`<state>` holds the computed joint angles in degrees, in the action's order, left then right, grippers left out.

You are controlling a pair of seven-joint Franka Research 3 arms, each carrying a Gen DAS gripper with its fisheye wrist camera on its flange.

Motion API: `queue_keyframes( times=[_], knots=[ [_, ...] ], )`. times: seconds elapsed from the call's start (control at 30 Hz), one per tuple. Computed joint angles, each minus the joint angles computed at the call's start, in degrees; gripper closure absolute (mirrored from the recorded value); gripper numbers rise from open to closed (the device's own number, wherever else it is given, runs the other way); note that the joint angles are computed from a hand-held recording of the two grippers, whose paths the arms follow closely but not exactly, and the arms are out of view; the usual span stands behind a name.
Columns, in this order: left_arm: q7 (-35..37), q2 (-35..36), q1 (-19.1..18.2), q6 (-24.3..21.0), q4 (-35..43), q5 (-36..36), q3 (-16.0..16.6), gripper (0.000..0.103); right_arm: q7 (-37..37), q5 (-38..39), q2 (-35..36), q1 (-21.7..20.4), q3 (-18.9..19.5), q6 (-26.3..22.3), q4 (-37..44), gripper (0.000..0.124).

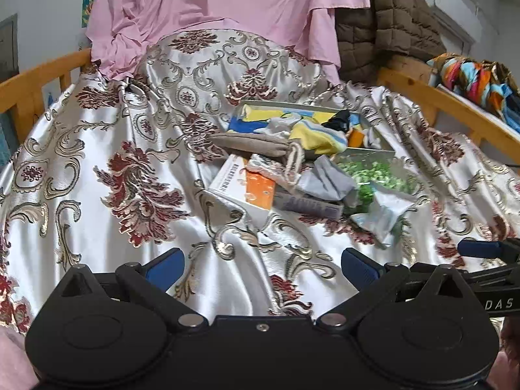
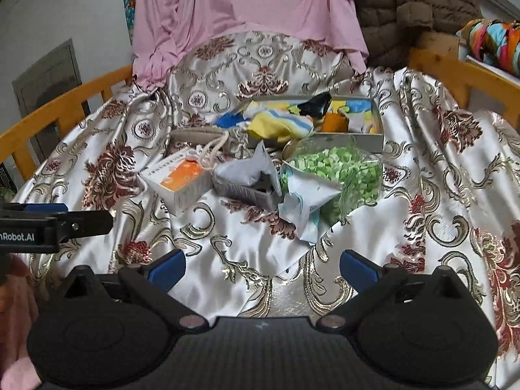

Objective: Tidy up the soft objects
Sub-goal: 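Move both tools back over the remaining pile of items, then grasp the grey face mask with the left tool while the right tool grasps the white-blue pouch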

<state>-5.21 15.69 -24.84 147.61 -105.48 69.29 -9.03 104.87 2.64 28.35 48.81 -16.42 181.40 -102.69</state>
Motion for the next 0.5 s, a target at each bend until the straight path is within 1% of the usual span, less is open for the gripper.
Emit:
queue_keyframes(
  times=[0.07,0.13,0.2,0.3,0.43,0.5],
  knots=[
    [1.5,0.8,-0.2,-2.8,1.1,-1.7,-0.2,0.001,-0.9,0.0,0.9,-1.7,1.6,-1.3,1.7,0.021],
    [1.9,1.4,-0.5,-5.0,2.0,-2.9,0.0,0.001,-1.6,-0.9,2.1,-2.5,2.1,-3.0,3.6,0.021],
    [1.6,1.8,-0.6,-6.0,2.5,-3.3,0.3,0.001,-2.0,-2.2,3.5,-3.4,2.8,-5.0,5.7,0.021],
    [1.4,2.9,-1.0,-7.0,3.8,-1.8,0.9,0.001,-2.8,-2.8,5.0,-6.2,5.8,-6.2,8.2,0.021],
    [3.4,5.5,-1.7,-6.6,6.9,1.8,1.8,0.001,0.3,-2.6,7.8,-6.2,4.7,-5.6,12.0,0.021],
    [5.8,7.1,-1.9,-6.4,9.0,2.3,2.1,0.001,1.8,-2.2,9.4,-6.1,4.0,-4.6,13.8,0.021]
  ],
)
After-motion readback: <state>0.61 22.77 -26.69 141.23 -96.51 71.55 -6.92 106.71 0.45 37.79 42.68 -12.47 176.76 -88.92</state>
